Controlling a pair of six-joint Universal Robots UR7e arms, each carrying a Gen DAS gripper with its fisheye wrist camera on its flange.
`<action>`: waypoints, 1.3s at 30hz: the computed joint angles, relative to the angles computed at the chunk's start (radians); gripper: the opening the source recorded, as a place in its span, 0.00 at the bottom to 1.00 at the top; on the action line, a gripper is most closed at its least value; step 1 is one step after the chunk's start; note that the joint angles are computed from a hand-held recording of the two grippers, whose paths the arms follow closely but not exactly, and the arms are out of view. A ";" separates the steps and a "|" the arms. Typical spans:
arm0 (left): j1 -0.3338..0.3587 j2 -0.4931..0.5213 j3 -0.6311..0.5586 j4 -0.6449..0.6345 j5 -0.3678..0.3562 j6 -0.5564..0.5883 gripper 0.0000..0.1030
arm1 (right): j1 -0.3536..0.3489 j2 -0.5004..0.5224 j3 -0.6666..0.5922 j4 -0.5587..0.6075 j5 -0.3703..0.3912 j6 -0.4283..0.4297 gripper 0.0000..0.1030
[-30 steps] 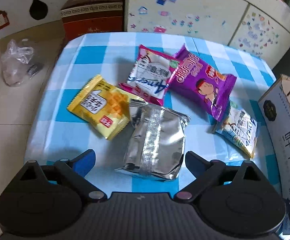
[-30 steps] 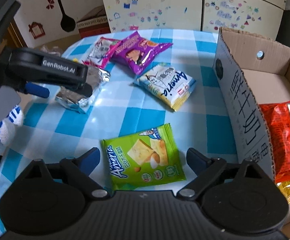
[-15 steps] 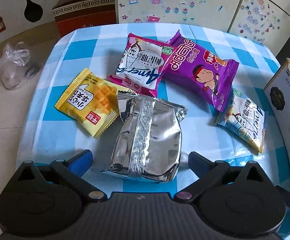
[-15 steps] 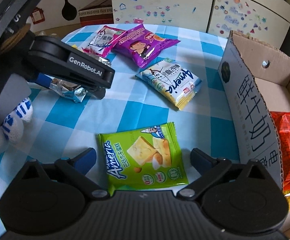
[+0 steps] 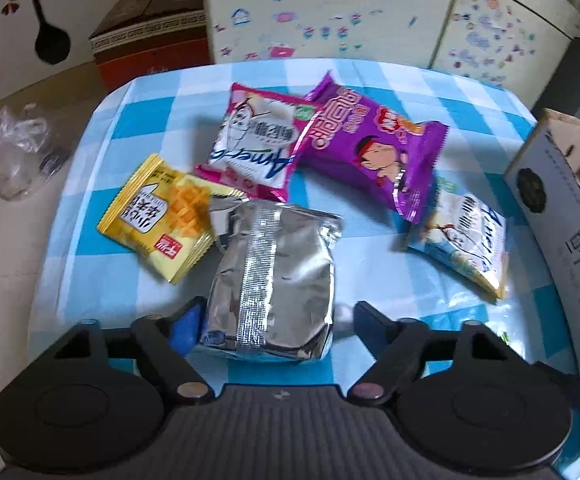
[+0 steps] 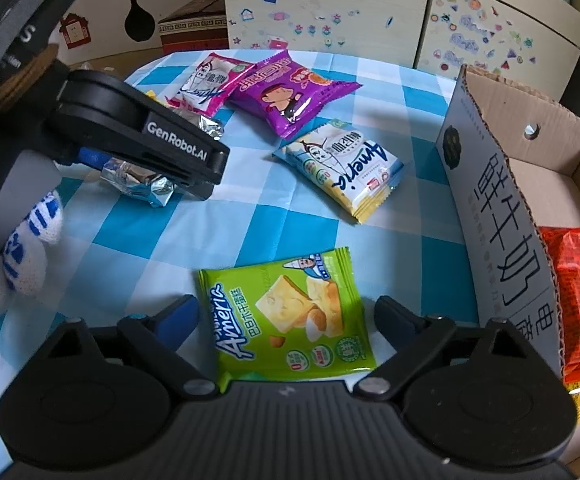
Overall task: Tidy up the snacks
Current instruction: 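Close left tool on silver foil packet while right tool closes on green Amerie packet, then lift silver foil packet with left tool while right lifts green Amerie packet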
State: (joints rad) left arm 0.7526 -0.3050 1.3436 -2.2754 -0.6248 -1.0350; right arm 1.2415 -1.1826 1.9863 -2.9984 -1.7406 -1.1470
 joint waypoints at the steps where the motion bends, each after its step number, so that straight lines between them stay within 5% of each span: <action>1: -0.002 0.001 0.001 -0.008 0.001 0.005 0.75 | -0.001 0.000 -0.001 0.000 0.003 0.002 0.87; 4: -0.007 0.004 0.001 0.001 0.015 -0.010 0.68 | -0.003 -0.007 0.003 -0.002 0.021 -0.002 0.73; 13: -0.019 -0.023 0.047 -0.014 0.009 -0.050 0.63 | -0.005 -0.022 0.014 0.024 0.047 -0.012 0.63; 28: -0.059 -0.084 0.174 -0.015 0.005 -0.252 0.63 | -0.020 -0.059 -0.008 0.128 0.102 0.103 0.60; 34: -0.084 -0.082 0.184 0.073 0.024 -0.333 0.64 | -0.022 -0.064 -0.007 0.124 0.107 0.115 0.60; 39: -0.084 -0.055 0.163 0.100 0.074 -0.296 0.74 | -0.021 -0.053 -0.011 0.102 0.086 0.128 0.60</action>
